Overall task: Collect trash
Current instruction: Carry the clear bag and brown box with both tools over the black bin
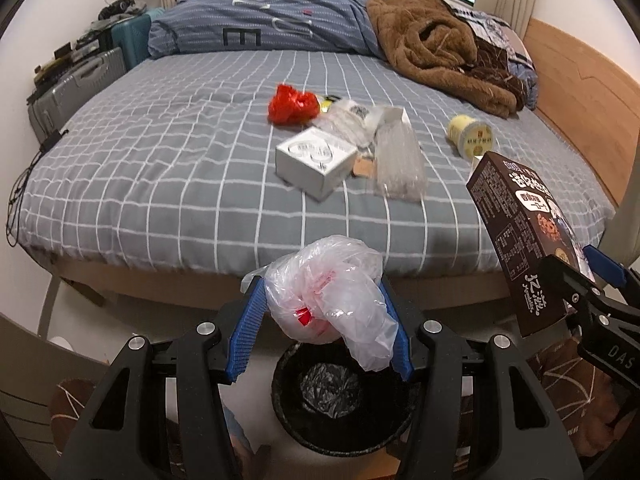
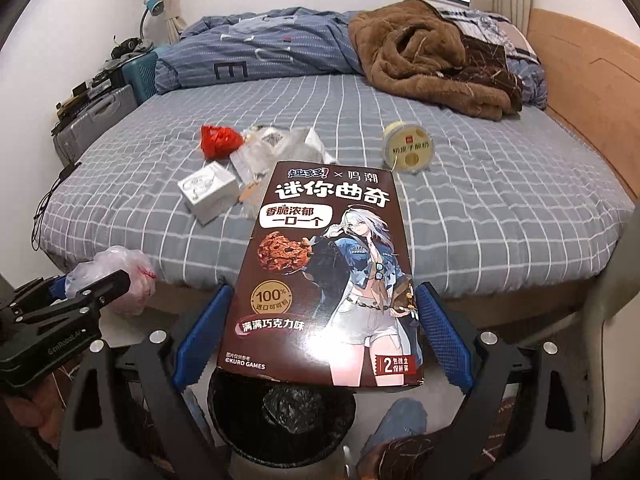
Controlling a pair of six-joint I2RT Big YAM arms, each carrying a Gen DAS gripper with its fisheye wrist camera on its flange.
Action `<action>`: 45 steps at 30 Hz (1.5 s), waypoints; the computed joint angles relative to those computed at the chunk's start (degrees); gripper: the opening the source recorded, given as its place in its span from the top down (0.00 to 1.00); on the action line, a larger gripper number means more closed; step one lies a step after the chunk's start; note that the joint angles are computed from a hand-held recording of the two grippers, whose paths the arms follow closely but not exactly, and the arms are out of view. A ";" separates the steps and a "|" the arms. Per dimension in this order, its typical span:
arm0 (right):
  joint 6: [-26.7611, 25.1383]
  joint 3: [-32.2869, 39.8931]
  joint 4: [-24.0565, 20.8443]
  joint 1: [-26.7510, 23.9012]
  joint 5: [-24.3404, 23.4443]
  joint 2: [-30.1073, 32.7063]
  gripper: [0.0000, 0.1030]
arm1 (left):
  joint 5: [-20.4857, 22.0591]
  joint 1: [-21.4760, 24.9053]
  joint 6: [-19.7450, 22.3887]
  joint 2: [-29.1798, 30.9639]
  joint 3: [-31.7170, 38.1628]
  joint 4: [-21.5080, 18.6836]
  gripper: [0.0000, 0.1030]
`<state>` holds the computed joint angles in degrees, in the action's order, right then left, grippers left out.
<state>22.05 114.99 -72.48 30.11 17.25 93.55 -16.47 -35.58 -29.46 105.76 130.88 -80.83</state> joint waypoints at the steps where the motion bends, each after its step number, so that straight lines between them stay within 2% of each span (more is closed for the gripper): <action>1: -0.07 -0.82 0.11 0.00 -0.15 -0.38 0.15 | 0.18 -0.10 -0.06 -0.37 -1.08 0.24 0.48; 18: 1.15 -10.67 0.85 0.96 -2.72 -3.63 0.15 | 2.28 -0.81 -0.94 -3.97 -12.19 2.96 0.48; 38: 1.29 -14.65 1.10 2.00 -5.13 -1.33 0.15 | 4.92 0.52 -0.99 -4.30 -20.35 5.73 0.48; 45: 2.21 -15.46 0.19 1.79 -8.03 -0.18 0.15 | 6.43 1.03 -0.81 -3.96 -21.98 6.77 0.48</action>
<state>24.27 99.53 -72.29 31.89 9.23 93.37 -10.04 -34.55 -30.26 101.80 108.90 -74.06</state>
